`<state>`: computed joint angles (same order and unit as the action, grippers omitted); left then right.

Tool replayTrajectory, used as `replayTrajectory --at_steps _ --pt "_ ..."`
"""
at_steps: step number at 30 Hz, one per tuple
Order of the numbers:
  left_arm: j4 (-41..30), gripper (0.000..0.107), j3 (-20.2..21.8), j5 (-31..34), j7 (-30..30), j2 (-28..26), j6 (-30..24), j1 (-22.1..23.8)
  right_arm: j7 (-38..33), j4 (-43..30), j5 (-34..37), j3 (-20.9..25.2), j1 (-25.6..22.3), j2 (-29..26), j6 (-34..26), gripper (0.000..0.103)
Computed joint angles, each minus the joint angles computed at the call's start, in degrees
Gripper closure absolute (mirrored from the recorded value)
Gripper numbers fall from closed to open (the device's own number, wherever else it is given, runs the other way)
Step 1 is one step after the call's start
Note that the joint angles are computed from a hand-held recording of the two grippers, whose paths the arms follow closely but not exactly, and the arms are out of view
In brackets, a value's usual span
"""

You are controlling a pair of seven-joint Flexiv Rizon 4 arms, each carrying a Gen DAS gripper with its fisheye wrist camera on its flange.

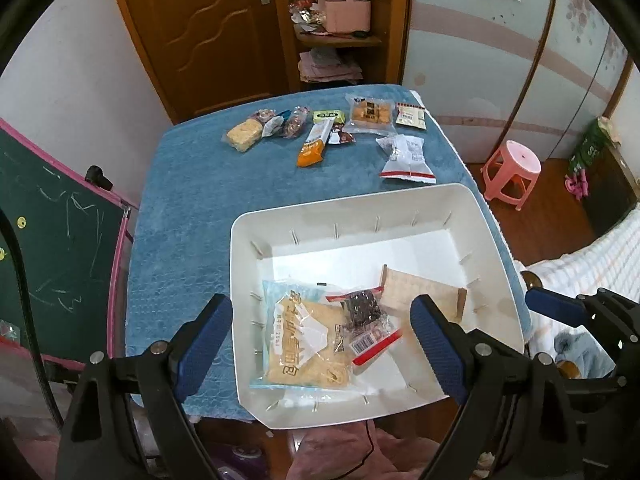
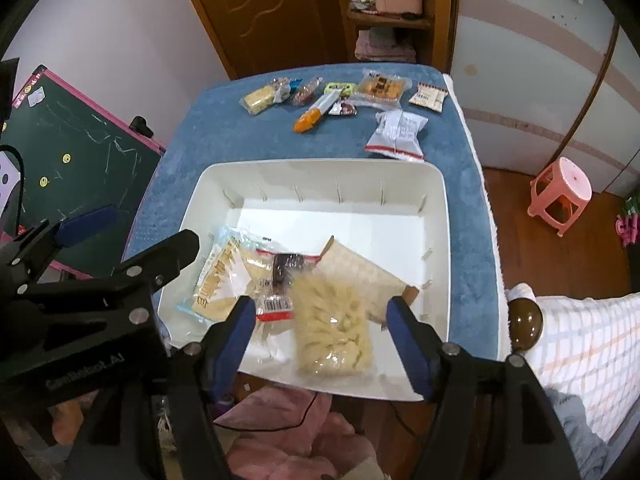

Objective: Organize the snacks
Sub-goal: 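Lower both bags into the white tray and open both tools, then move both open tools back over the remaining snacks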

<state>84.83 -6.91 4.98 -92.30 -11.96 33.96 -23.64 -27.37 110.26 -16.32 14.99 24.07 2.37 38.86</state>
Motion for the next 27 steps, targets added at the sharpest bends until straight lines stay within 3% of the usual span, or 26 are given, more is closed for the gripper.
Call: replayTrajectory --at_steps 27 --pt "-2.8 0.017 0.2 1.0 -0.7 -1.3 -0.4 0.2 -0.1 -1.7 -2.8 -0.8 -0.3 -1.4 0.7 0.032"
